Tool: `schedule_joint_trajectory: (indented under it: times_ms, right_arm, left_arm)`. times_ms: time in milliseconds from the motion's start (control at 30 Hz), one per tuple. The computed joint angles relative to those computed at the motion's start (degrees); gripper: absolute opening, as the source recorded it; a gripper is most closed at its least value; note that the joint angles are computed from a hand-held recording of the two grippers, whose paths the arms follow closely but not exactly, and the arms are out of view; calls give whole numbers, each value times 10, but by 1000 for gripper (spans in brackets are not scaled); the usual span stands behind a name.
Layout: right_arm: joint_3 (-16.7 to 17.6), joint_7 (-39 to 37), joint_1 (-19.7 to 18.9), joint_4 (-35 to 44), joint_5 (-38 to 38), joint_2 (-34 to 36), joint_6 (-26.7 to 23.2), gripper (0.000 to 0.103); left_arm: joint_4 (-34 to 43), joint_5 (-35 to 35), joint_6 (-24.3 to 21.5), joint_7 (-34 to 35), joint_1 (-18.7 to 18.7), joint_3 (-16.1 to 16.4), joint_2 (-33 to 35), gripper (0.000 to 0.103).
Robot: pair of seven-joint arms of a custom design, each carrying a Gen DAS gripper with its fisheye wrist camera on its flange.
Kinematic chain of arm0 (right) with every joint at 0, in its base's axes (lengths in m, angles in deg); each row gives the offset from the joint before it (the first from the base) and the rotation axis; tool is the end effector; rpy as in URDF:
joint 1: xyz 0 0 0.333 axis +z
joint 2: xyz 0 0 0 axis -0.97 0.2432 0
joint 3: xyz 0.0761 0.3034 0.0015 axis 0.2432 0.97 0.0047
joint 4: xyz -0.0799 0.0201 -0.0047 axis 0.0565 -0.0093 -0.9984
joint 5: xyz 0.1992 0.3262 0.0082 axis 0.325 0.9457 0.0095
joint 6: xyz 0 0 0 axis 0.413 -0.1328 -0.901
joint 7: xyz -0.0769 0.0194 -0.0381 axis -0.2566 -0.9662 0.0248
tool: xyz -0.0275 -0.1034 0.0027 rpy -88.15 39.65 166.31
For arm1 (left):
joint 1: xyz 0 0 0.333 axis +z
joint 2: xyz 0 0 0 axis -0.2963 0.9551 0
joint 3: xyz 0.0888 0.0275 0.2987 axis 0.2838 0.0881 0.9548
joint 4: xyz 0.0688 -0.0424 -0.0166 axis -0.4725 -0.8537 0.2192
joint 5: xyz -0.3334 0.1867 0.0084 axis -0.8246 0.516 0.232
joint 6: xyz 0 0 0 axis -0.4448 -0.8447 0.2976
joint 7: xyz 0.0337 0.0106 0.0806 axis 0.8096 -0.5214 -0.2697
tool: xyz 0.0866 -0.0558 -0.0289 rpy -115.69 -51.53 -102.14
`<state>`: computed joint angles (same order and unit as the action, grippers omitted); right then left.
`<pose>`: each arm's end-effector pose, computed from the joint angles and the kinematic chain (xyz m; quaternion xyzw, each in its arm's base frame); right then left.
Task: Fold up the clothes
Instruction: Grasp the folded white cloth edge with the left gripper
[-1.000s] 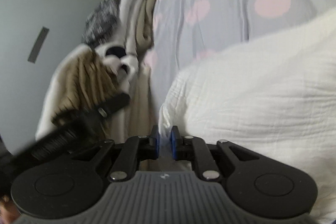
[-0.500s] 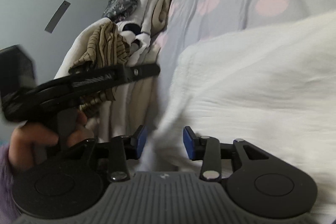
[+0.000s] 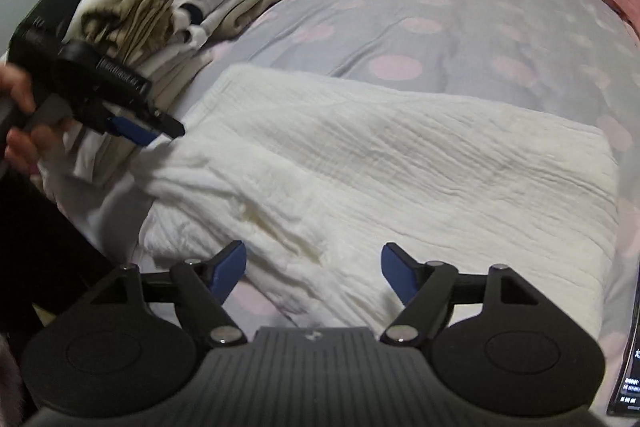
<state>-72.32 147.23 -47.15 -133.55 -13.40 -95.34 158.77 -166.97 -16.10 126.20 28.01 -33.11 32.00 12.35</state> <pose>0.3769 0.3834 0.4647 -0.6713 0.6635 -0.1564 0.2910 0.6294 -0.3456 0.4561 0.5959 -0.7761 0.1913 0.0777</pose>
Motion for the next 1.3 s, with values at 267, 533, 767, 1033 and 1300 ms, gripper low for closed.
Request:
schedule_joint_trajectory:
  times_ms: [267, 533, 767, 1033, 1300]
  right_arm:
    - [-2, -45, 15, 10, 16, 22, -18, 77]
    - [-3, -37, 19, 2, 13, 13, -24, 77]
    - [1, -49, 16, -1, 14, -7, -55, 77]
    - [6, -75, 12, -21, 44, -32, -96, 77]
    - [11, -68, 5, -27, 43, -31, -62, 77]
  left_arm:
    - [26, -48, -34, -22, 15, -10, 27, 35]
    - [-15, -12, 48, 68, -4, -15, -10, 5]
    - [-46, -19, 106, 116, -3, -20, -55, 4]
    - [-5, -5, 57, 105, -9, -7, -38, 5]
    - [50, 4, -11, 39, -12, 4, 19, 24]
